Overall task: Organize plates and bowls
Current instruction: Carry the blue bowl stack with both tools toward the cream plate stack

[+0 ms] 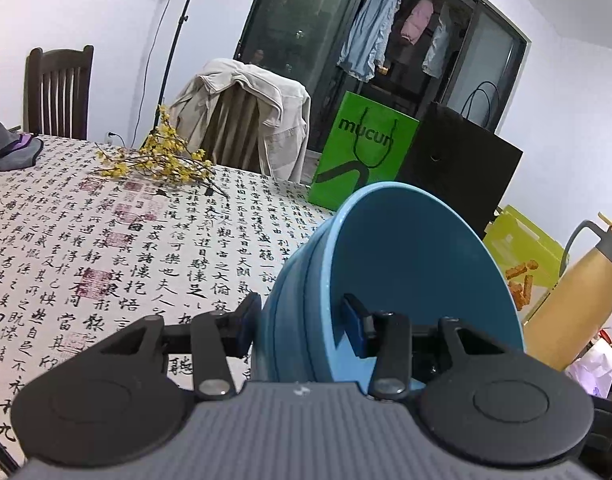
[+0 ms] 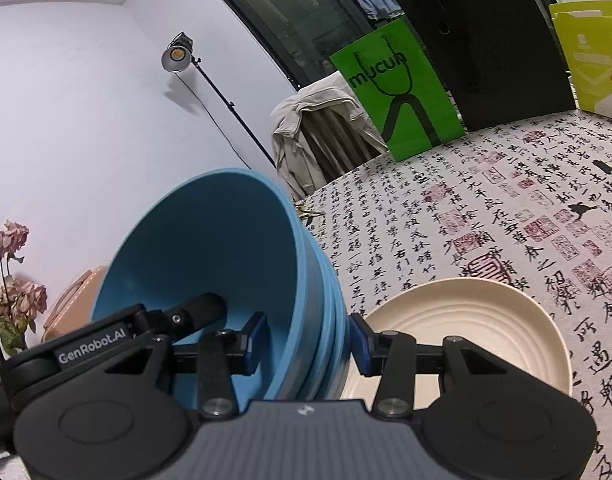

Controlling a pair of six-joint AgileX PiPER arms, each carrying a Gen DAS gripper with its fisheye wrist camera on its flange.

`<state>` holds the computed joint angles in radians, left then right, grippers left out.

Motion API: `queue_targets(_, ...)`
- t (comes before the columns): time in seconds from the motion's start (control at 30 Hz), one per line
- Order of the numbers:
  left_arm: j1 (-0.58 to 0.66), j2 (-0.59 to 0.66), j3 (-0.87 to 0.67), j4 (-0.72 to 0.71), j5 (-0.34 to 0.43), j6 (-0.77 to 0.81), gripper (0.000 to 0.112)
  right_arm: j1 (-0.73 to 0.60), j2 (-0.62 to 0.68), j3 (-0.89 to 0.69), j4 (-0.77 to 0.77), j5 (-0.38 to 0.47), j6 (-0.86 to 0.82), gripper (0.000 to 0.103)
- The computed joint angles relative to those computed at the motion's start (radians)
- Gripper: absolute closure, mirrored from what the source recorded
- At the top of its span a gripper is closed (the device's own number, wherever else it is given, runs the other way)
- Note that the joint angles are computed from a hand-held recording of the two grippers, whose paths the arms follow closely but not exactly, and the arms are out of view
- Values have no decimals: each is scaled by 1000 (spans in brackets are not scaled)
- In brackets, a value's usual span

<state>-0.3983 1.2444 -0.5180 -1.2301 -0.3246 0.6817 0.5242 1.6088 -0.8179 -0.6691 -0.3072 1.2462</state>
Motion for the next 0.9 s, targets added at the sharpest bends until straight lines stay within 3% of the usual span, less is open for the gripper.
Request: queue_targets(0.9,-37,191,-89,269,47,-275,68,-122,-5,79,-34,-39,37,60)
